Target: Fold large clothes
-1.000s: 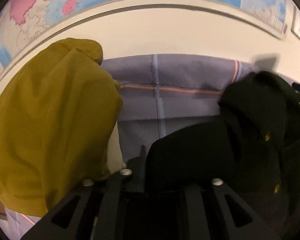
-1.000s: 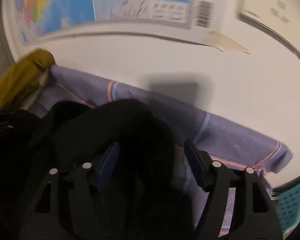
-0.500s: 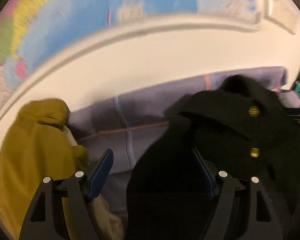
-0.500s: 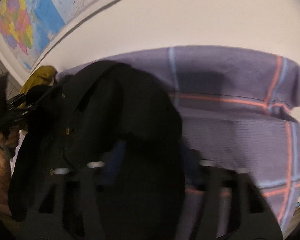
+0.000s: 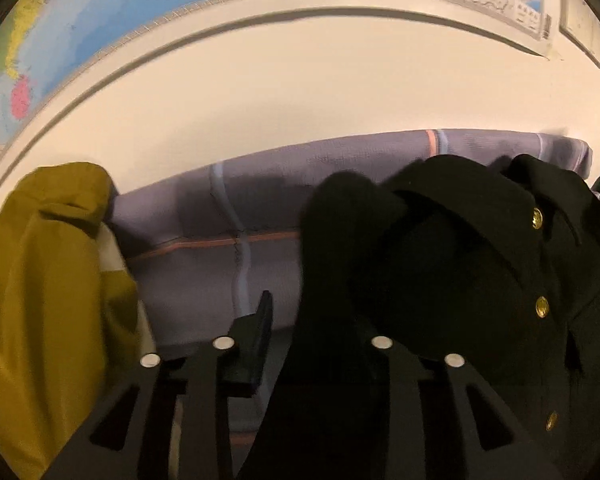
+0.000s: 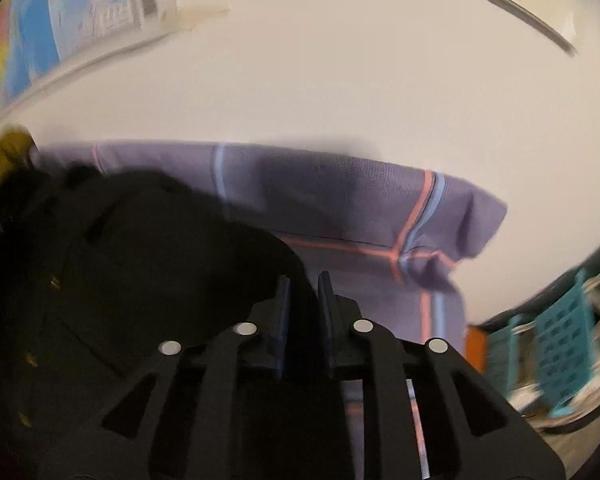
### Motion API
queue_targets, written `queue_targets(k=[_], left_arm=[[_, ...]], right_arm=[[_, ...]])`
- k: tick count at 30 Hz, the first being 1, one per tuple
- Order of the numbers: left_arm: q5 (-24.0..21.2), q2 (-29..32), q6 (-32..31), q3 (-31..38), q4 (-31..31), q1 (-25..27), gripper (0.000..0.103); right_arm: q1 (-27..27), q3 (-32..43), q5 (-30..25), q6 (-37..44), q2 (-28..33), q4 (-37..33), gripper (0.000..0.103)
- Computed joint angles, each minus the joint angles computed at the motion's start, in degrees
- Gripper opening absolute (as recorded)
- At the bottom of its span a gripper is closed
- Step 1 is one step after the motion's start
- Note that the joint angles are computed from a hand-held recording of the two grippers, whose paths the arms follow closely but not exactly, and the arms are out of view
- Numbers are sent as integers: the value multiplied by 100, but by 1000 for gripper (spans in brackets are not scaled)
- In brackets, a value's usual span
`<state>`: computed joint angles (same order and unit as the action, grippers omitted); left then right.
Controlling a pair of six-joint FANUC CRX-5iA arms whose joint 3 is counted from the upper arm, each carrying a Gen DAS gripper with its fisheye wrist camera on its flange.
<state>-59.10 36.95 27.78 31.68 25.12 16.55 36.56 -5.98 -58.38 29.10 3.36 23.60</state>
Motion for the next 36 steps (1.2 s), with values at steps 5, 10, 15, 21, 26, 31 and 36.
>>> queue_targets(k=[5, 10, 15, 21, 26, 31, 36], left_arm=[[179, -596, -1313, -913, 902, 392, 49], [-329, -973, -2172, -1523, 1417, 787, 59], [-570, -1218, -2563, -1981, 1462, 979, 60], [-597, -1428, -2778, -2370, 1430, 1060, 61], [-395, -1583, -2880, -2627, 1391, 1073, 65], [-525, -1557, -2926, -2559, 1491, 1182, 65], [-596, -1448, -2855, -2424, 1508, 1192, 66]], right_arm=[[501, -851, 3, -477, -1197, 306, 67], [1755, -1597, -1041, -1625, -2393, 474, 80], [3644, -2182, -2144, -3269, -3339, 444, 81], [4640, -2202, -2682, -3941, -3259, 330, 42], [4659, -2457, -2544, -4480, -3805, 909, 5], [4778, -2190, -3829, -5162, -4275, 1897, 5], [3405, -1395, -2834, -3726, -3724, 1497, 6]])
